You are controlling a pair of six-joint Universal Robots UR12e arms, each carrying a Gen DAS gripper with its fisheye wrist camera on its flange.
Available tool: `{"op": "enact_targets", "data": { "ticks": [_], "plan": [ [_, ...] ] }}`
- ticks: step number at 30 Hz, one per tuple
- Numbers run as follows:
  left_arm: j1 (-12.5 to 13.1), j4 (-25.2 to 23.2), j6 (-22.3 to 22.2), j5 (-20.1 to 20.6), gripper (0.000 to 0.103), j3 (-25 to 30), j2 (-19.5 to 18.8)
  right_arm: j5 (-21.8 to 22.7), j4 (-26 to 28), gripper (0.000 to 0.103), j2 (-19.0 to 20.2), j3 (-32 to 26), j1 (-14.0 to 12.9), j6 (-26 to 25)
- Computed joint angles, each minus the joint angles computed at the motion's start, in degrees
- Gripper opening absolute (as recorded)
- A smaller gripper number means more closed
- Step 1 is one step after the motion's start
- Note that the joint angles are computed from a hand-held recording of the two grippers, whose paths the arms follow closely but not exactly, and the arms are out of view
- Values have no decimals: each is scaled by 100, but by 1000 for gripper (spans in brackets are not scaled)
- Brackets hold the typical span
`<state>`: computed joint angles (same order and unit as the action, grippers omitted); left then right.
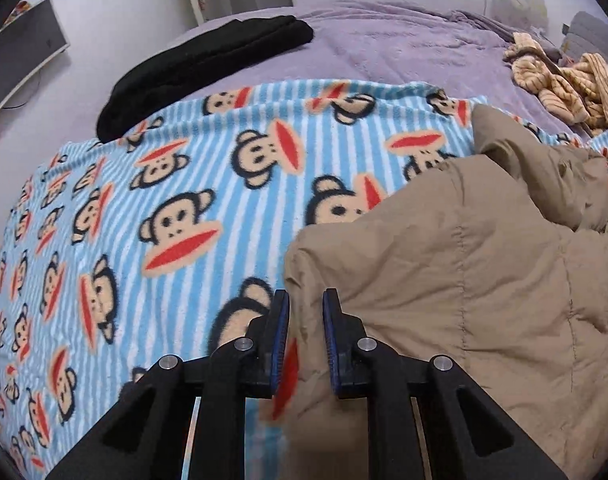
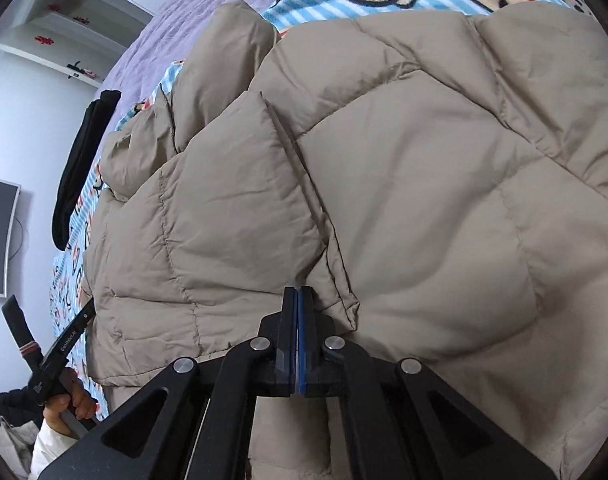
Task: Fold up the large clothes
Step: 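Grasp the jacket side edge with the left tool and fold it toward the button placket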
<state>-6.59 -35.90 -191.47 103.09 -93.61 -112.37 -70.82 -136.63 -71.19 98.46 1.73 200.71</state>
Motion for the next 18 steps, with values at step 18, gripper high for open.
{"op": "enact_targets", "data": {
  "ticks": [18],
  "plan": [
    [-254, -593, 217, 51, 19, -300, 261, 3, 238, 3, -99, -13, -2, -62]
  ]
}}
